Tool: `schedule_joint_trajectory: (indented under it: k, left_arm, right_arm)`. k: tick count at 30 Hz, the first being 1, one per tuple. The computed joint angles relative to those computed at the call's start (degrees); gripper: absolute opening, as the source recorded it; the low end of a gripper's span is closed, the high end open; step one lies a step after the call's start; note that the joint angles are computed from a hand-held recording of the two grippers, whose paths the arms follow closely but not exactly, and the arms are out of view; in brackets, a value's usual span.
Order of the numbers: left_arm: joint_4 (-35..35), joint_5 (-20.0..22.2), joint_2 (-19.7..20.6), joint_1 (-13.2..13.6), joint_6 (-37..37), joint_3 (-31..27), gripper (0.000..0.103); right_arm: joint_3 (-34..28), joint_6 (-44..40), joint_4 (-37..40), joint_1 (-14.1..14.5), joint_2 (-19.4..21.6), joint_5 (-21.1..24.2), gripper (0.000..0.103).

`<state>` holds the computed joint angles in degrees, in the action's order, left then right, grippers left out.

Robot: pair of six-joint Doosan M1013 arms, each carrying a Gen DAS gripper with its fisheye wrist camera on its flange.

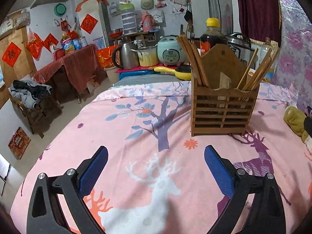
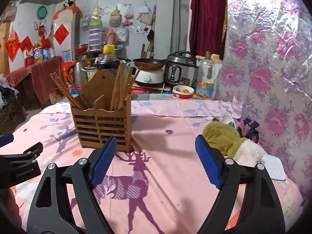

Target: Organize utensils

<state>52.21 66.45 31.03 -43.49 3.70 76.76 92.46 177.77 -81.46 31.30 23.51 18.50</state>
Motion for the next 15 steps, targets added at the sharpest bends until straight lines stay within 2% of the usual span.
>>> schedule_joint_trajectory:
  k: [15]
  left_arm:
    - [-0.4, -1.2, -0.2, 0.4, -0.4, -0.1, 0.097]
  right_arm:
    - [-0.3, -3.9, 4.1, -0.1, 0.3, -0.8, 0.085]
